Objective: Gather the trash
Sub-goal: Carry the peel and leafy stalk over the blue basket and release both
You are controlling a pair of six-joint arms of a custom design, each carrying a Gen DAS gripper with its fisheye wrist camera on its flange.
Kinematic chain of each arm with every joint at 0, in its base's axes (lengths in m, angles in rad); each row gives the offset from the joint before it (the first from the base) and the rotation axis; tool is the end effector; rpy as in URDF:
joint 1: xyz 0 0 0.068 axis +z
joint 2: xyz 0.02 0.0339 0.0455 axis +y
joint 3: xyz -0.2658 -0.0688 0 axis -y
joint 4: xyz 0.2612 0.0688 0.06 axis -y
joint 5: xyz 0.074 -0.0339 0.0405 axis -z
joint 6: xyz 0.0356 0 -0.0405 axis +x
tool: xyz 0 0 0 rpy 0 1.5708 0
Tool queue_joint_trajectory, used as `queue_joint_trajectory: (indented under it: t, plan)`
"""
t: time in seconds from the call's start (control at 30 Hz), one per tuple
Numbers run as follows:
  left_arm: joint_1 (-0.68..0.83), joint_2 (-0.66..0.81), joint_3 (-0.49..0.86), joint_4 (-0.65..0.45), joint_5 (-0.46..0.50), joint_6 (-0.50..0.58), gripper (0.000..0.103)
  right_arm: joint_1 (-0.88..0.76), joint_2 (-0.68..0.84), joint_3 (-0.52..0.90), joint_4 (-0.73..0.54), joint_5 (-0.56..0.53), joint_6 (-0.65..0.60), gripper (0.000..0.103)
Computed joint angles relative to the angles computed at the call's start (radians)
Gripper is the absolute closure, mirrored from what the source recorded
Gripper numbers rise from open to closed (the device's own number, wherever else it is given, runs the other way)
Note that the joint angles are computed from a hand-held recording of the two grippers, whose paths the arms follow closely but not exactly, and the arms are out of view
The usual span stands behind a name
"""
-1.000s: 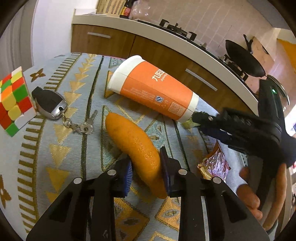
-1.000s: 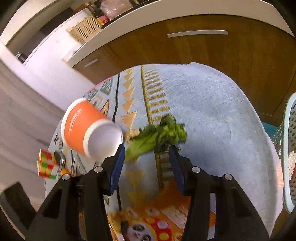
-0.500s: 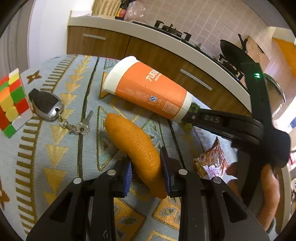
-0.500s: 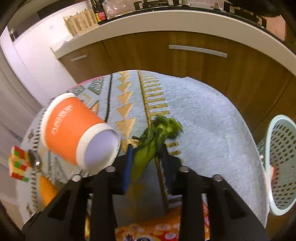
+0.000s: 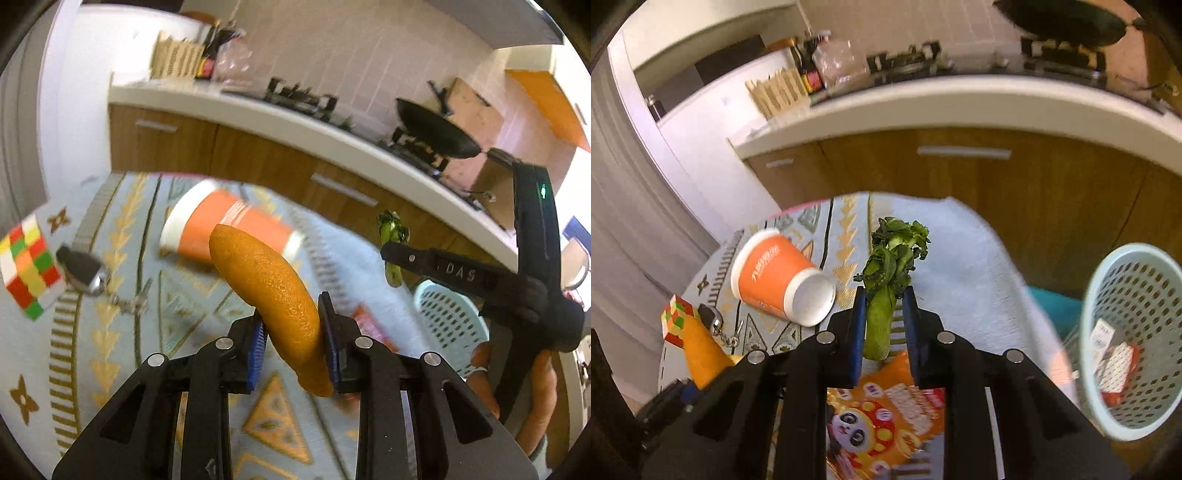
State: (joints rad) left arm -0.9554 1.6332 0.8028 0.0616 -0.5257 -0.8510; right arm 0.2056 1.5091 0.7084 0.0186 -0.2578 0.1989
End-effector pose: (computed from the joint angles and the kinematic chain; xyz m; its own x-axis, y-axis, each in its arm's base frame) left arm 0.2065 -0.2611 0.1536 -0.6391 -0.2227 -0.7362 0.0265 0.9502 -0.3104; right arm 0.2972 0.0712 0.1567 -0.7503 0.0387 -0.6599 -0.2308 0.9202 0.3163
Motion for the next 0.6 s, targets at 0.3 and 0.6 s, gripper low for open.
queue_joint_trajectory:
  t: [0.3, 0.6]
  plan:
    - [-0.057, 0.058, 0.207, -0.068, -0.022, 0.106, 0.078, -0.188, -0.257, -0.085, -0.046, 0.009, -0.121, 0.086]
    - [-0.108, 0.251, 0.511, -0.145, 0.031, 0.214, 0.078, -0.470, -0.320, -0.097, -0.086, -0.089, -0.230, 0.086]
